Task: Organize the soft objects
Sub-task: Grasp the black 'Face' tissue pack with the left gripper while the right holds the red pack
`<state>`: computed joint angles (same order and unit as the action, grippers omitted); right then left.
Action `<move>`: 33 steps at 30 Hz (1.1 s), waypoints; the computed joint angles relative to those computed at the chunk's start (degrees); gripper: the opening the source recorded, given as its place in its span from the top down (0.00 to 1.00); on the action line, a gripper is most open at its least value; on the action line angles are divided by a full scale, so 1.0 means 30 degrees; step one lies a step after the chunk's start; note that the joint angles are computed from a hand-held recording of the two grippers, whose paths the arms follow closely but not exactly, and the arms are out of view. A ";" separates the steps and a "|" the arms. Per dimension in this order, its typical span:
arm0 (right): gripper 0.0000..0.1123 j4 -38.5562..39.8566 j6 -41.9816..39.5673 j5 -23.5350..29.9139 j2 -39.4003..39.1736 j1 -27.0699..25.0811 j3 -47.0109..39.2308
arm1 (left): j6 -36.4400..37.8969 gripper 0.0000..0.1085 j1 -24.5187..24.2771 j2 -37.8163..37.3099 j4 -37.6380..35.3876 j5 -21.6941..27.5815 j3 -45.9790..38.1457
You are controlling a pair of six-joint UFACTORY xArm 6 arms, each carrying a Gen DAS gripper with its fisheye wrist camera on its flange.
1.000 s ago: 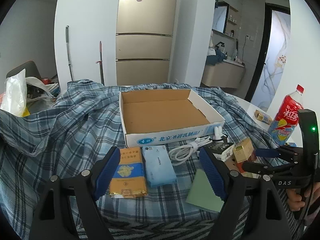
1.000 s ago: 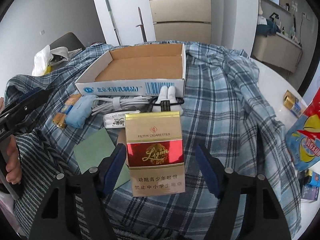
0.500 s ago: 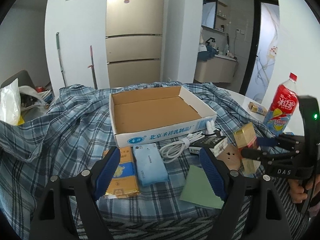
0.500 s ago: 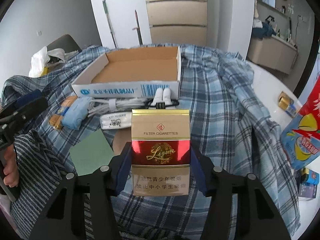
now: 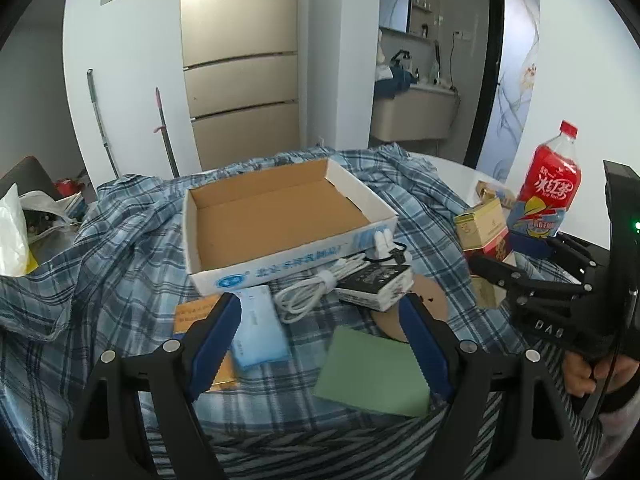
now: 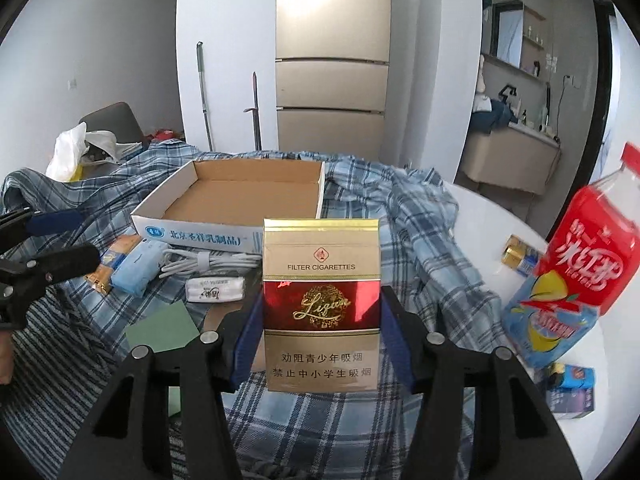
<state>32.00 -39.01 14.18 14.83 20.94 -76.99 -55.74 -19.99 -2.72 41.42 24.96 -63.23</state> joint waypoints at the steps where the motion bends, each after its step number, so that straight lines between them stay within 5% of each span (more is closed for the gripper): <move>1: 0.51 0.0152 -0.0057 -0.0010 0.0022 -0.0027 0.0024 | 0.0077 0.23 -0.0142 0.0342 -0.0204 0.0250 -0.0387; 6: 0.51 0.2764 -0.1928 -0.1070 -0.0280 0.0025 0.0529 | -0.0290 0.23 -0.0797 0.2927 -0.2062 0.1451 -0.2992; 11: 0.51 0.1623 0.0274 -0.3413 -0.0556 -0.0044 0.1442 | -0.1952 0.23 -0.1276 0.5353 -0.0992 0.3241 -0.5451; 22: 0.51 0.2790 0.0034 -0.2186 -0.0366 -0.0575 0.0805 | -0.2227 0.23 -0.1292 0.7790 -0.0826 0.4163 -0.8381; 33: 0.51 0.2369 0.0360 -0.1989 -0.0274 -0.0558 0.0764 | -0.1864 0.23 -0.0827 0.6239 -0.1626 0.3644 -0.6199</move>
